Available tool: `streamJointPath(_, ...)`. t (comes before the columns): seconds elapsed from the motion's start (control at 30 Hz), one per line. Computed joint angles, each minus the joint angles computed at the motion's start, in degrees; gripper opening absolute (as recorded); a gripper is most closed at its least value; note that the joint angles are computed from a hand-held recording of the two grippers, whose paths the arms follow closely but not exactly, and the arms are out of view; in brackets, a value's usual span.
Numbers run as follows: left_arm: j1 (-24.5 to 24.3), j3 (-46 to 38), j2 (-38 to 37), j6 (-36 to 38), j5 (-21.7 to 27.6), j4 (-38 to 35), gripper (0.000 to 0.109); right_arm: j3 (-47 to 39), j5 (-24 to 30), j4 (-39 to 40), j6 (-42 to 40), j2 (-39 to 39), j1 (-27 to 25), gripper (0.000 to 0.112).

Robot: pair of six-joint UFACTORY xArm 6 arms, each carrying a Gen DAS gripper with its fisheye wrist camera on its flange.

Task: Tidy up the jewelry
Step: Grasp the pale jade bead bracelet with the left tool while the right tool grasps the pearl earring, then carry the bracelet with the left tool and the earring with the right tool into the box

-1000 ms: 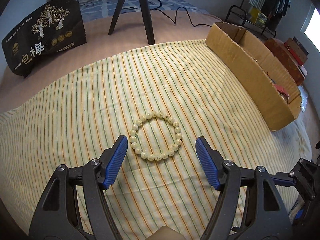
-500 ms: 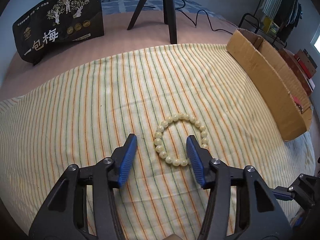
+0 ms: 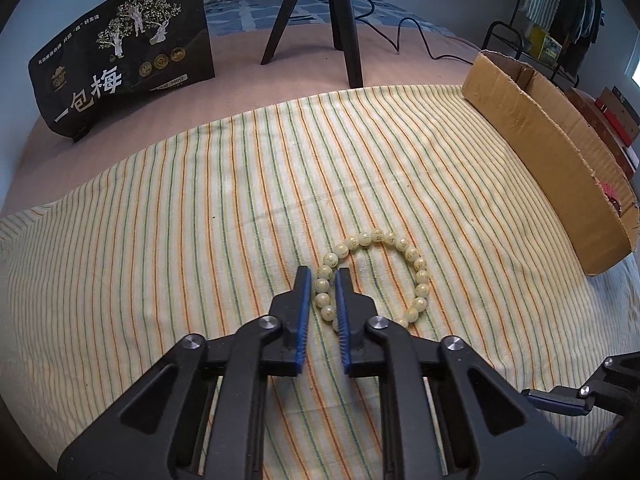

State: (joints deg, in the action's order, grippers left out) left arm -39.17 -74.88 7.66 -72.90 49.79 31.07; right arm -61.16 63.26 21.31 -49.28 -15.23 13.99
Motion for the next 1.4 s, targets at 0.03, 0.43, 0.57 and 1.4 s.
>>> streamJointPath(0.03, 0.0, 0.1, -0.1, -0.1, 0.0, 0.1, 0.008, 0.0, 0.0, 0.1, -0.1, 0.0, -0.1, 0.011)
streamJointPath(0.43, -0.5, 1.7, -3.1, -3.5, 0.2, 2.0, 0.005, -1.0, 0.0, 1.5, -0.3, -0.1, -1.2, 0.002)
streamJointPath(0.57, -0.4, 2.3, -4.9, -5.3, 0.2, 3.2, 0.005, -2.4, 0.3, 2.8, -0.2, 0.1, -2.1, 0.002)
streamJointPath(1.4, -4.5, -12.7, -1.4, -6.7, -1.2, 10.2, 0.005, -19.5, -1.1, 8.5, 0.9, 9.2, -9.9, 0.002)
